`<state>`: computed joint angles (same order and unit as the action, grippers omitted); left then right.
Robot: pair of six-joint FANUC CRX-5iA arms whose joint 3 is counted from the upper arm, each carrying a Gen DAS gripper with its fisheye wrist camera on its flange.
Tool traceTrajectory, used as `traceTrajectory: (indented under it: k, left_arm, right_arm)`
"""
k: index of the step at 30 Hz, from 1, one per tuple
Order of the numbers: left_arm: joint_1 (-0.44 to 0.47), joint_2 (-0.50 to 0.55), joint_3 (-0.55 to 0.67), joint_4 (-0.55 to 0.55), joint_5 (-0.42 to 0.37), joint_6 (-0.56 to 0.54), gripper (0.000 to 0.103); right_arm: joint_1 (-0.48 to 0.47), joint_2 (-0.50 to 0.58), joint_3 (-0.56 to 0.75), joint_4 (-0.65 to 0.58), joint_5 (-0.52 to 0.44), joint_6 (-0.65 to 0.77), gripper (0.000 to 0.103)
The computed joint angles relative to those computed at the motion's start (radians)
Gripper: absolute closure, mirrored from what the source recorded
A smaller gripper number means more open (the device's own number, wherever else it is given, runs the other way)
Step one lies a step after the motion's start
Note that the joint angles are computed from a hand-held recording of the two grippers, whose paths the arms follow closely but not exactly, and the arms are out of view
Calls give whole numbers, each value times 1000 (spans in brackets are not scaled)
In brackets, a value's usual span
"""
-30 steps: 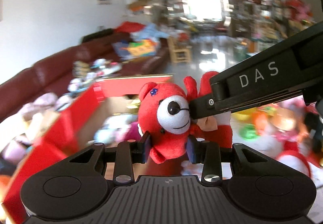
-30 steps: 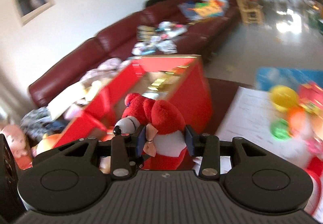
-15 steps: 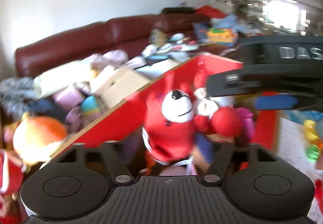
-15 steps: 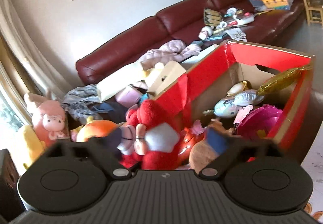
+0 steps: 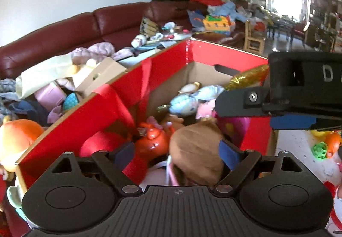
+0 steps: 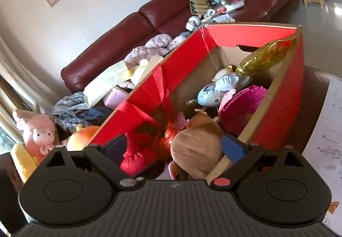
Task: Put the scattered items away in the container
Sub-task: 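Carry the red teddy bear over the red box with both grippers, then open both grippers to drop the red teddy bear into the box, then move both grippers back to the red fuzzy-eared headband on the sheet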
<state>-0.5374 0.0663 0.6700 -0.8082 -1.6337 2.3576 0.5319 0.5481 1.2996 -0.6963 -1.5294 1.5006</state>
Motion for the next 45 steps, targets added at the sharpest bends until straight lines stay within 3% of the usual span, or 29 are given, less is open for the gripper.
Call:
traceTrajectory:
  k: [11,19,26,35,45]
  left_arm:
    - [-18,55,76,-22,43,-67,10]
    - [-64,122,154,-8,108,-159,10]
    - [-64,209,205,108,160,-276,9]
    - [-14,345,244,348,220,-421,9]
    - [4,545,367,560,201,-557,9]
  right_arm:
    - [-77,-20,-9,-38,44,-42,7]
    - [-150,-88,-139,19,129,-47,7]
    - [-201,-129,-260,109,158,-101,7]
    - [-288,-170,-413,222,166,-158,8]
    - [-366,-186,-570,320,187,-260,18]
